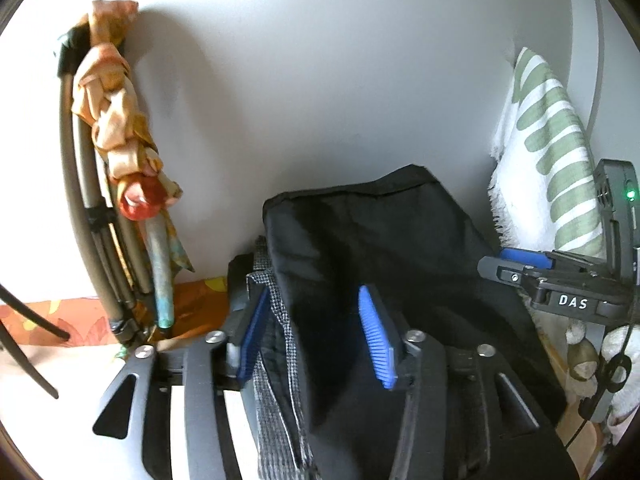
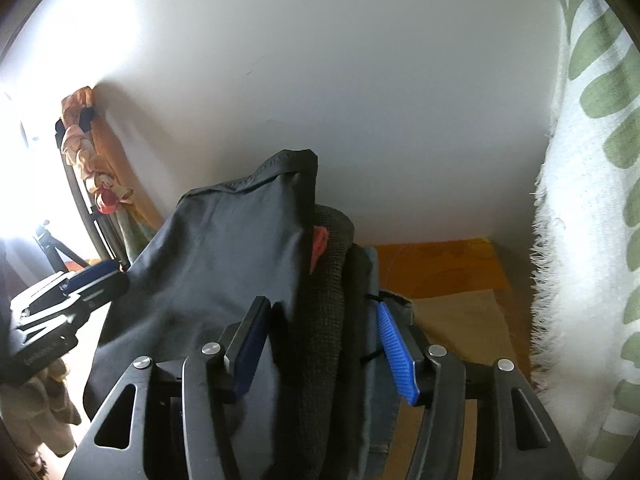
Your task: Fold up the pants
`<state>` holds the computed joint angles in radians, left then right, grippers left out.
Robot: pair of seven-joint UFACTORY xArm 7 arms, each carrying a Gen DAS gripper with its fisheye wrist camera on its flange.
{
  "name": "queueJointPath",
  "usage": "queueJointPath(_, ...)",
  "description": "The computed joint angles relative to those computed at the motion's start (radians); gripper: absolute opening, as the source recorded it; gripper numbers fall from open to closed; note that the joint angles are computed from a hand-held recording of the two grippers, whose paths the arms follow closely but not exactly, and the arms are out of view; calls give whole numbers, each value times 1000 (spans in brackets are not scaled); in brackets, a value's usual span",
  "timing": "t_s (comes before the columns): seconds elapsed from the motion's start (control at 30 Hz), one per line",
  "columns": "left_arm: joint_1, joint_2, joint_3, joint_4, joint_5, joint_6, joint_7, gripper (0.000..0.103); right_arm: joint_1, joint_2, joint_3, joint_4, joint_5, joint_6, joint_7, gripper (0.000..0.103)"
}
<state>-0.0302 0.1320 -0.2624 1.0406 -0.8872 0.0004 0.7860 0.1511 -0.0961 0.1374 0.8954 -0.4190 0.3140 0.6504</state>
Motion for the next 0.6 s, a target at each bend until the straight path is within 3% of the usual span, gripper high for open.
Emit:
queueJointPath(0.17, -23, -67, 2, -44, -72, -2, 71, 49, -14, -72, 24, -53, -32, 13, 41, 60)
queueJointPath(0.6, -200, -301, 129, -212, -105, 10, 104, 51, -21, -286, 99, -170, 14, 66, 63, 65)
